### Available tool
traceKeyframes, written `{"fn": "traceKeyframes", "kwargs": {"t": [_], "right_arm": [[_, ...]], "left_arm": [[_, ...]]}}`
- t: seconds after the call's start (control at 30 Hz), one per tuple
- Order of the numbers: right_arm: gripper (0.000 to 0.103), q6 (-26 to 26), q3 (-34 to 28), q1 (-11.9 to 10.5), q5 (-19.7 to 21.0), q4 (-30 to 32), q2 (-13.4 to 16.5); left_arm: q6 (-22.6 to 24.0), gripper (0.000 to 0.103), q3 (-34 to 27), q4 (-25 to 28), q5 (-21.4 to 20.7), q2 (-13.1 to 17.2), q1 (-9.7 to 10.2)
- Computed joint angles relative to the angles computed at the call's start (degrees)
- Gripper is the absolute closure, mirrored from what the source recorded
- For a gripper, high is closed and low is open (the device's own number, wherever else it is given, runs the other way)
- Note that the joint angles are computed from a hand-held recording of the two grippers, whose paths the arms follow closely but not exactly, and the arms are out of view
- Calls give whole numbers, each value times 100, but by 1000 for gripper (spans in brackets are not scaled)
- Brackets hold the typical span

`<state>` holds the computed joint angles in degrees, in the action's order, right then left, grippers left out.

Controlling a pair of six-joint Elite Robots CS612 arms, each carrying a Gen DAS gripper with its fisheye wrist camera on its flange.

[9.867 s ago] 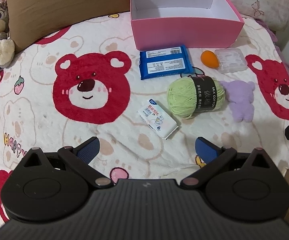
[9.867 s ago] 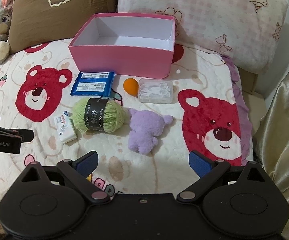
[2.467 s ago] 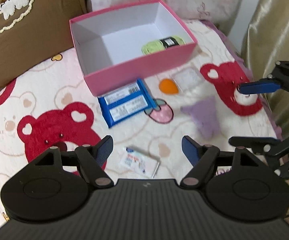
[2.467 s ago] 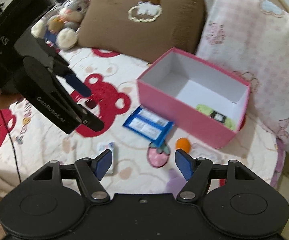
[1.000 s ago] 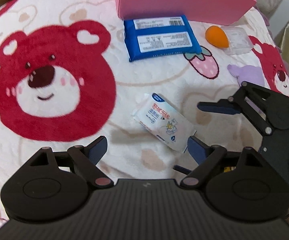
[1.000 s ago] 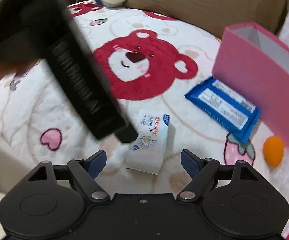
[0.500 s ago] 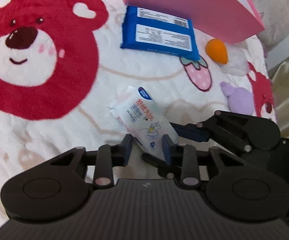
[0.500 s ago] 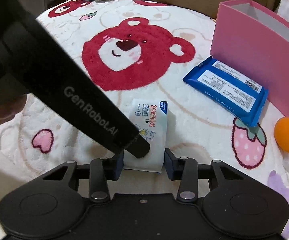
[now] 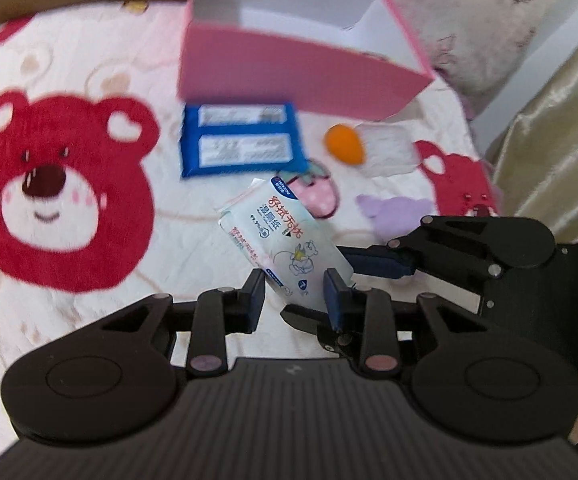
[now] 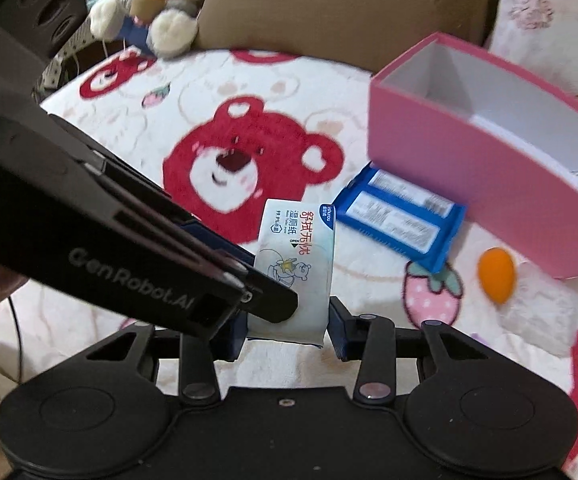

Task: Organize objects
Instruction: 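Close both grippers on the white tissue pack and lift it, then carry the tissue pack with both grippers and lower it into the box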

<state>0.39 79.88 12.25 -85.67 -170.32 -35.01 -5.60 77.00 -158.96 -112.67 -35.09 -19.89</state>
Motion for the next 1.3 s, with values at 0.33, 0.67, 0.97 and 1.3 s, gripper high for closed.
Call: {"fn": "traceKeyframes", "kwargs": {"t": [0.33,0.67,0.97,1.3], "right_arm": [[58,-77,261,4,-176,-209,-333],[57,92,101,-125,-189,-207,-457],[57,490,-271,-327,150,-36,-436],[58,894,-1022,-497,104,206,12]], "left_arm": [[484,73,99,268,190,-396,-133],[450,73,-402,508,87,-392,-132],[440,73,-1351,1264,121,-161,-111],[404,72,-2774,1797,368,670,-157]]}}
